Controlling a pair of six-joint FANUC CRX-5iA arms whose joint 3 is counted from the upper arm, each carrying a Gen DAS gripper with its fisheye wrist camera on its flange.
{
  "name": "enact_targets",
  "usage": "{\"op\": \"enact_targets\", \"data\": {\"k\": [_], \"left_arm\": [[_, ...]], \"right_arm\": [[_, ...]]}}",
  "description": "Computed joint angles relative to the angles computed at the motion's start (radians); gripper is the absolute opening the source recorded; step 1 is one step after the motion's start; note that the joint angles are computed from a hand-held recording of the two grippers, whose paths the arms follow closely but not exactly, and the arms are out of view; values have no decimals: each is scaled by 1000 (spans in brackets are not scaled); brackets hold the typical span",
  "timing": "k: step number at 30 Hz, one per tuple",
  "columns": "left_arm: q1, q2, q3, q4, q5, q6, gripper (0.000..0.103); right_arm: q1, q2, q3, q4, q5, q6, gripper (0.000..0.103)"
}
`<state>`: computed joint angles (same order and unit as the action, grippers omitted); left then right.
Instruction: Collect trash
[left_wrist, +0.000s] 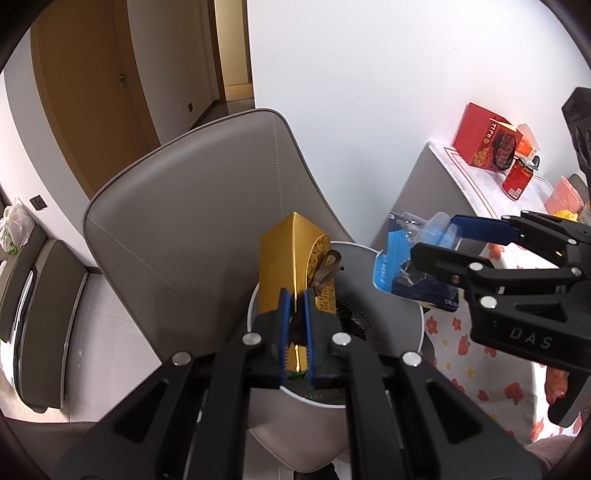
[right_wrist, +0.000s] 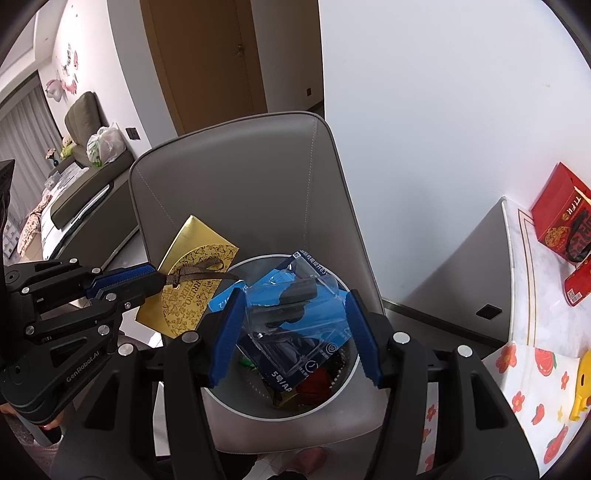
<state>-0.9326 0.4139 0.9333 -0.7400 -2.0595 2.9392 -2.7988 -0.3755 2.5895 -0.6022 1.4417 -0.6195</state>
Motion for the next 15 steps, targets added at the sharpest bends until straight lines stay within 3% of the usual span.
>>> {"op": "enact_targets", "data": {"k": [7,8,10,11,15], "left_arm": [[16,4,6,36,8,7,15],[16,4,5,37,7,11,18],[11,7,12,26,-1,11,37],[6,11,20,15,-9,9,40],[2,18,37,-2,-20,-5,43]], "right_arm": [[-3,-25,-30,8,28,-25,57],[-3,-24,-29,8,26,-24,57],[-3,-25,-30,7,26,-24,57],[-4,-22,-25,7,22,-22,58],[-2,-24,-26,9,19,-24,58]]}}
